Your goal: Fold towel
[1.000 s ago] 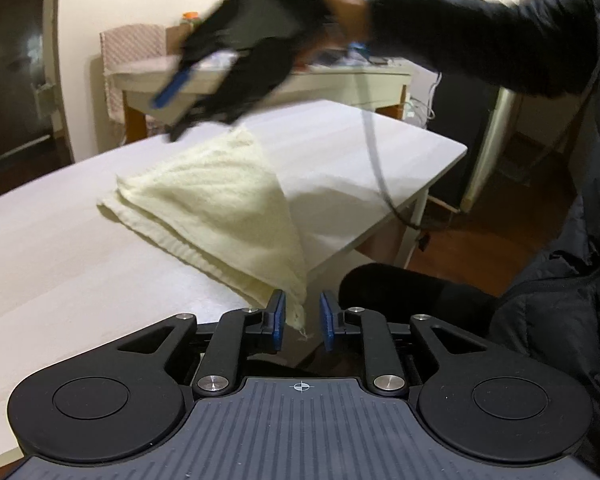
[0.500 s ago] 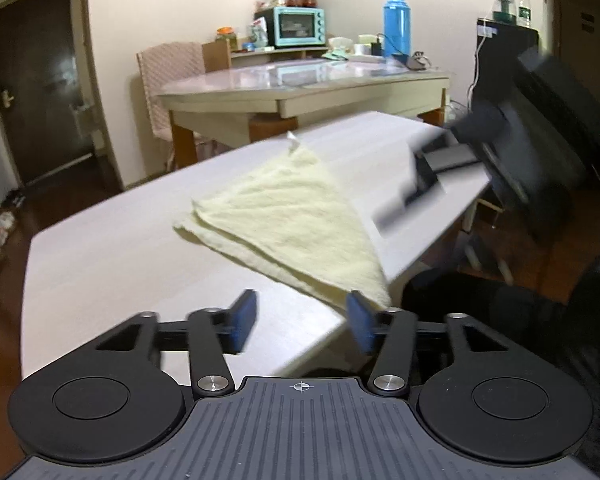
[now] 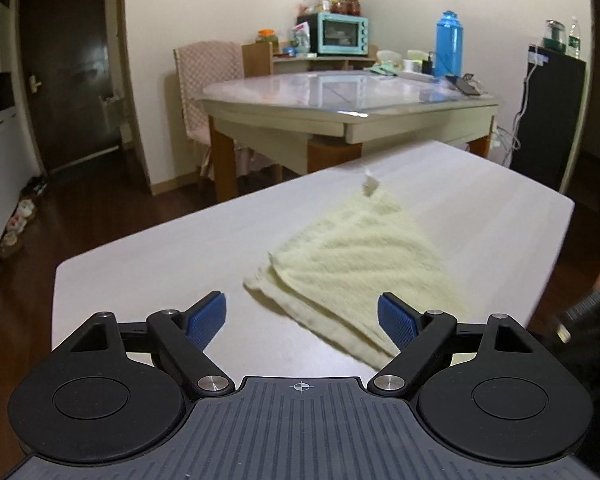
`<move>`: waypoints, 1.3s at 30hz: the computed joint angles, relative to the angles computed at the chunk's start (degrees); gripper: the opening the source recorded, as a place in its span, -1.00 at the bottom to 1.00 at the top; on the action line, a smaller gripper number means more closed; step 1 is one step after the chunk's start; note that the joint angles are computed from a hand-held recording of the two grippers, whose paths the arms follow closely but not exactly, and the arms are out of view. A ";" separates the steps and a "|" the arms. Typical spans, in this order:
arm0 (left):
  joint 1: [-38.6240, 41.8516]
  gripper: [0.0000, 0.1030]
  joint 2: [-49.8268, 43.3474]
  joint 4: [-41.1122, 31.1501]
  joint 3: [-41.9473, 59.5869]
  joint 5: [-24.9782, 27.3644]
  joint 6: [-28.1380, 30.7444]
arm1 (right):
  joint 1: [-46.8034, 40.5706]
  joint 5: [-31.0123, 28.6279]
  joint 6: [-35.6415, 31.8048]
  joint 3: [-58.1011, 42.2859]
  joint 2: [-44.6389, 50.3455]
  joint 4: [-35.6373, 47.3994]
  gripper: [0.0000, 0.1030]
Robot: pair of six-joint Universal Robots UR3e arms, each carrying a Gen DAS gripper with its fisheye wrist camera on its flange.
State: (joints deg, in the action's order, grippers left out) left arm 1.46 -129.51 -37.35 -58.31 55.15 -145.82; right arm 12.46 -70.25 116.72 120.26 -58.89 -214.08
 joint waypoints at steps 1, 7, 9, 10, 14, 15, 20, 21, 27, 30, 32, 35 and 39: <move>-0.95 0.69 -2.41 -1.30 4.05 1.61 -0.11 | -0.94 1.60 0.52 1.72 -1.35 -0.01 -0.84; -5.13 0.69 -16.20 -10.75 27.26 8.34 4.48 | -9.44 15.13 0.76 9.60 -18.52 16.46 -0.86; -5.91 0.69 -19.47 -13.50 32.48 9.43 7.69 | -13.55 20.61 -0.78 11.07 -25.74 26.66 -0.86; -6.14 0.69 -19.52 -13.78 32.20 10.06 9.55 | -15.35 22.93 -1.09 11.52 -28.53 30.74 -0.86; -5.67 0.69 -15.14 -11.35 22.87 9.77 15.79 | -22.51 31.08 -3.79 11.30 -38.86 49.20 -0.86; -5.68 0.69 -13.96 -10.19 20.43 10.49 16.55 | -24.90 33.88 -5.42 10.54 -41.57 55.99 -0.86; -4.93 0.69 -9.52 -7.76 12.26 10.34 18.06 | -36.35 45.87 -19.89 0.24 -49.20 96.98 -0.87; -4.81 0.69 -8.60 -7.32 10.66 10.26 18.47 | -38.36 47.83 -23.45 -3.41 -48.44 105.56 -0.87; -4.82 0.69 -7.48 -6.46 8.34 9.85 17.54 | -43.49 53.24 -22.74 -19.99 -34.79 117.37 -0.87; -4.10 0.69 -9.05 -11.17 12.48 8.32 15.89 | -43.32 54.48 -14.67 -31.90 -22.00 115.14 -0.88; -3.61 0.69 -10.10 -13.43 14.94 7.33 14.29 | -42.28 54.36 -7.48 -39.18 -14.40 110.84 -0.88; -2.66 0.69 -10.49 -12.49 15.44 5.73 11.07 | -41.16 54.33 -0.86 -49.82 -4.82 110.44 -0.88; -1.41 0.69 -7.96 -5.70 10.20 4.99 8.06 | -40.53 53.05 11.58 -62.29 6.54 106.22 -0.88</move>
